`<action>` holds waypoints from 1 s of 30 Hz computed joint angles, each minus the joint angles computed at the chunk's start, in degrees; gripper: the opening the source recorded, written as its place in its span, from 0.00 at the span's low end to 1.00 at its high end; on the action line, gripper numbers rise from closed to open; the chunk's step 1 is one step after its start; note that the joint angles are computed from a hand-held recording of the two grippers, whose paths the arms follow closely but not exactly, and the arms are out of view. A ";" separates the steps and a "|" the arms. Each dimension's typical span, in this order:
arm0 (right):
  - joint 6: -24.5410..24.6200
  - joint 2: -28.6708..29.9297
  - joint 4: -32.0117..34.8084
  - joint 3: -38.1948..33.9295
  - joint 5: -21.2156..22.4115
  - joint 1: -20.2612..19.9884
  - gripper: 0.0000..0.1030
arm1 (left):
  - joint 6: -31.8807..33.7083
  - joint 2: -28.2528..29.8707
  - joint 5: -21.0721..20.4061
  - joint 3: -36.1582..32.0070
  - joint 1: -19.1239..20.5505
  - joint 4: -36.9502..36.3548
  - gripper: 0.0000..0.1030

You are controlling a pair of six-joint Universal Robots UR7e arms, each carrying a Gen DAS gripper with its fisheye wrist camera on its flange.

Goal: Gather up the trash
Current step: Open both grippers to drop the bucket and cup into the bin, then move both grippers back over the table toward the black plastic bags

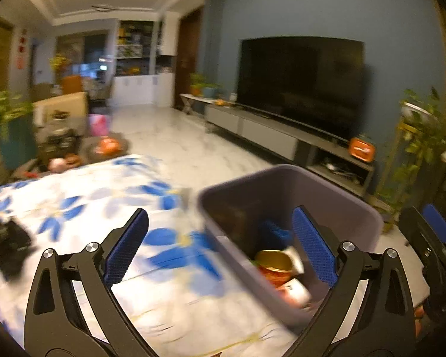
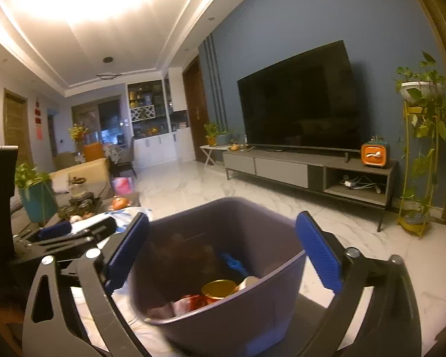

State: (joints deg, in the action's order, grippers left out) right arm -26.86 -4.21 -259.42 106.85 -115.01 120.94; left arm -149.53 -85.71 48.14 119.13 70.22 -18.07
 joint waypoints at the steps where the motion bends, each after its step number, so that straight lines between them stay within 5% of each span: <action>1: 0.29 0.25 0.22 0.10 0.19 0.49 0.93 | 0.48 -1.57 -1.41 1.37 -0.42 -1.19 0.93; 10: 2.50 1.75 5.45 -0.48 1.75 5.94 0.93 | 10.04 -19.70 -12.71 13.22 -1.67 -11.09 0.94; 16: 3.94 3.81 9.13 -3.28 2.40 10.52 0.93 | 15.91 -32.31 -17.63 17.07 1.15 -12.57 0.94; 25: 6.75 7.63 17.12 -11.00 3.04 16.04 0.93 | 23.16 -47.99 -17.58 18.98 7.18 -13.71 0.93; 30: 8.22 10.14 22.05 -16.76 3.42 18.50 0.93 | 23.88 -50.64 -14.03 18.79 11.68 -15.43 0.93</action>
